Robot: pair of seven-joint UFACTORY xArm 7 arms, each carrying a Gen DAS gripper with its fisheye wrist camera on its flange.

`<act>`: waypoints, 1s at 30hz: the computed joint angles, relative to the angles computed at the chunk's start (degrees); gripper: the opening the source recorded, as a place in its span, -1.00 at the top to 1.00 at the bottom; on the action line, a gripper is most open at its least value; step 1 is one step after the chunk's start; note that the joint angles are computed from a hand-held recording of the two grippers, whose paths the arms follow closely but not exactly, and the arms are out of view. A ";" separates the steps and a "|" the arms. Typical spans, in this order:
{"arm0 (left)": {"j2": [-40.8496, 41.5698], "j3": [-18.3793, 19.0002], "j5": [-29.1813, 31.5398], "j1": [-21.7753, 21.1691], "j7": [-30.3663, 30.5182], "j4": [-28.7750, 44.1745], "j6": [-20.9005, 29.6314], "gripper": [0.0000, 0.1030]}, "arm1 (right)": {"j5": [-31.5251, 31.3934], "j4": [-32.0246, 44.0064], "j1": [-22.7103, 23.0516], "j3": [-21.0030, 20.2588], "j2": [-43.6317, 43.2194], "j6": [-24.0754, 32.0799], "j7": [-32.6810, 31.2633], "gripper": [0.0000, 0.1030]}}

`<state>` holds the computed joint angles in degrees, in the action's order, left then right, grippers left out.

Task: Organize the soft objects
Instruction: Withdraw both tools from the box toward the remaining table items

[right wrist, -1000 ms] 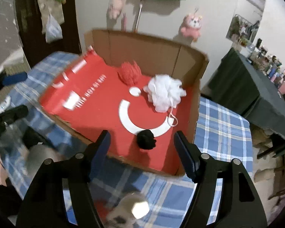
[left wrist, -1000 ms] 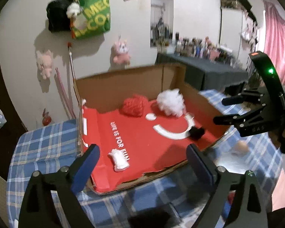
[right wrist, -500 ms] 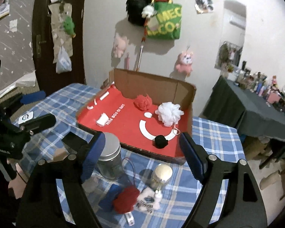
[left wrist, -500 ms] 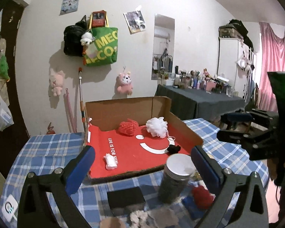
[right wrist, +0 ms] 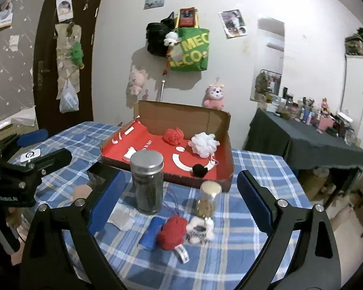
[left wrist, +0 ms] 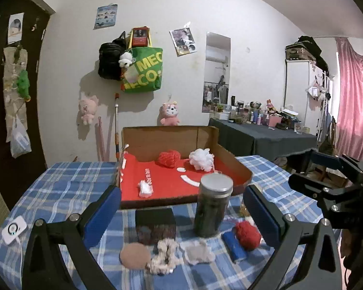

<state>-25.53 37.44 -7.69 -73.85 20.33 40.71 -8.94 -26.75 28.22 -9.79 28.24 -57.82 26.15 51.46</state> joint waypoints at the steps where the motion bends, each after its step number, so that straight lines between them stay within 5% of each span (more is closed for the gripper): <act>1: -0.01 -1.76 -0.04 1.99 -0.33 -1.19 -0.73 -1.00 | 0.01 -0.72 -0.30 0.90 -0.96 0.02 1.20 -0.84; 9: 1.69 -7.16 3.39 9.78 -6.14 -8.18 -6.24 -1.00 | -0.24 -5.91 0.31 6.38 -5.69 1.93 9.12 -0.86; 30: 8.09 0.02 16.32 8.02 -19.91 -9.07 -4.15 -1.00 | -3.94 -10.11 3.26 3.66 5.26 -1.28 17.87 -0.86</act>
